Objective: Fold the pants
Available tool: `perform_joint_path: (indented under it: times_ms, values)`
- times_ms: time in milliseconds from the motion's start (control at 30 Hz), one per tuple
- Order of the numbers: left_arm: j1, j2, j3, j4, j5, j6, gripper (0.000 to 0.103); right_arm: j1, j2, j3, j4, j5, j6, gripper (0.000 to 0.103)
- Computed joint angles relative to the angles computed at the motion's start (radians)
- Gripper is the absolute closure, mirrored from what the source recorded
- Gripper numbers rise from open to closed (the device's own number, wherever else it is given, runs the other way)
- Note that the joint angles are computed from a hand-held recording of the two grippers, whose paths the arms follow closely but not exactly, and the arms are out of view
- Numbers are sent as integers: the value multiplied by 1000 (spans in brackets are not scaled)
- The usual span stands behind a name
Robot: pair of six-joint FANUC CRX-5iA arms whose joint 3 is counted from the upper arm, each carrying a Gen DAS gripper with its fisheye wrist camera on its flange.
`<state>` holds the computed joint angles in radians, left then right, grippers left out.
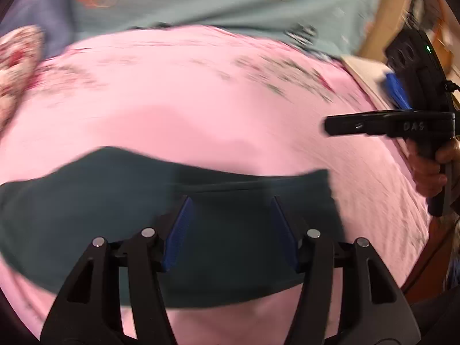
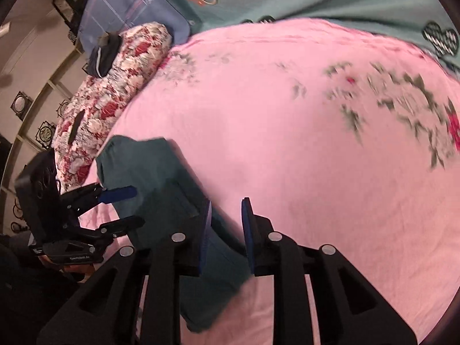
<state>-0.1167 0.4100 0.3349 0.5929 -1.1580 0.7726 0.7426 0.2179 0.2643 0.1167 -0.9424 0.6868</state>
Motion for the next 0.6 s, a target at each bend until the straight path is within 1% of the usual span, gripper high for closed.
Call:
perform_joint_path:
  times_ms: [33, 67, 100, 133, 167, 200, 233, 267, 300, 333, 367, 433, 467, 500, 567, 600]
  values:
    - [-18, 7, 2, -20, -11, -1, 45, 5, -13, -24, -8, 8, -5, 81]
    - [-36, 13, 1, -64, -19, 9, 45, 9, -22, -41, -19, 23, -2, 81]
    - [-47, 7, -22, -98, -8, 13, 45, 14, -28, -55, -45, 35, 17, 82]
    - [-52, -27, -83, -98, 54, -24, 45, 14, -21, -49, -74, 16, 45, 82]
    - [-62, -71, -152, -113, 133, -91, 44, 24, -5, -45, -69, -11, 46, 82]
    - [-69, -99, -191, -123, 180, -130, 43, 34, 9, -56, -45, -41, 36, 85]
    - [-71, -103, -194, -134, 186, -130, 43, 42, 9, -90, -9, -31, 15, 86]
    - [-67, -96, -183, -138, 167, -109, 43, 40, -11, -137, 9, 31, -14, 86]
    - [-59, -84, -168, -129, 142, -94, 43, 37, -16, -156, 23, 56, -49, 86]
    - [-56, -83, -165, -127, 135, -99, 43, 45, -13, -167, 90, 55, -117, 86]
    - [-58, -85, -161, -135, 132, -102, 43, 57, -10, -176, 164, 35, -183, 84]
    - [-57, -73, -141, -150, 116, -96, 43, 60, -62, -235, 200, 108, -281, 84]
    - [-57, -60, -116, -158, 96, -84, 43, 69, -101, -279, 224, 154, -334, 83]
    - [-55, -46, -84, -165, 58, -71, 43, 97, -132, -311, 271, 169, -375, 83]
    - [-71, -4, 4, -194, -6, -12, 44, 159, -141, -309, 334, 95, -401, 84]
    - [-68, 10, 35, -184, -28, 7, 44, 199, -141, -305, 355, 49, -414, 84]
